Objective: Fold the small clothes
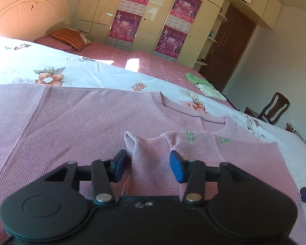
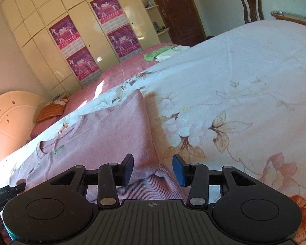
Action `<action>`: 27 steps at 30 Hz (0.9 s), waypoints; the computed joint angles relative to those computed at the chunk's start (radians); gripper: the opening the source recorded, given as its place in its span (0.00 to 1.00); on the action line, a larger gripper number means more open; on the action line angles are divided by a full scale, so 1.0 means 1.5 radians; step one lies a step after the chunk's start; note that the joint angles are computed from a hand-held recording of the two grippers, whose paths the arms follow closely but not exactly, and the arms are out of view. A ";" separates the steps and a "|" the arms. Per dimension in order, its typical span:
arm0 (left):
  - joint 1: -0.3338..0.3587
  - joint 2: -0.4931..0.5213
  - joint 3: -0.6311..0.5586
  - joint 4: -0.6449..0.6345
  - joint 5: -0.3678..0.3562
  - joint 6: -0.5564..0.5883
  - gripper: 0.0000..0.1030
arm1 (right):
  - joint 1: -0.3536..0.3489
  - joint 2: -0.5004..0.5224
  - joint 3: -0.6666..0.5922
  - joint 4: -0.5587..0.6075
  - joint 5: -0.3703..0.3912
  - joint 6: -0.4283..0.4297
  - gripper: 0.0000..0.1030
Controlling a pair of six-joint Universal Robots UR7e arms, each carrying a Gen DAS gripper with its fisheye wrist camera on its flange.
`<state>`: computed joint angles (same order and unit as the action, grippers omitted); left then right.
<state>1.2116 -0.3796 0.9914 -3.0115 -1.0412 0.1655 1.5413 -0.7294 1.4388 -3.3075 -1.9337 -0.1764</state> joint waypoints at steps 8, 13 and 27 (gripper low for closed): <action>-0.008 0.010 -0.012 -0.017 0.064 0.034 0.36 | 0.012 0.048 -0.078 0.075 -0.080 -0.177 0.10; -0.012 -0.021 0.046 -0.105 0.043 0.048 0.50 | 0.014 0.044 -0.072 0.008 -0.054 -0.184 0.10; -0.021 0.069 -0.099 0.050 0.004 0.105 0.77 | 0.013 0.245 -0.482 0.287 -0.095 -0.191 0.10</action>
<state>1.1806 -0.2755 0.8421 -2.9368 -1.0353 0.3227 1.5614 -0.3622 0.7155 -2.8766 -2.0756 -0.4626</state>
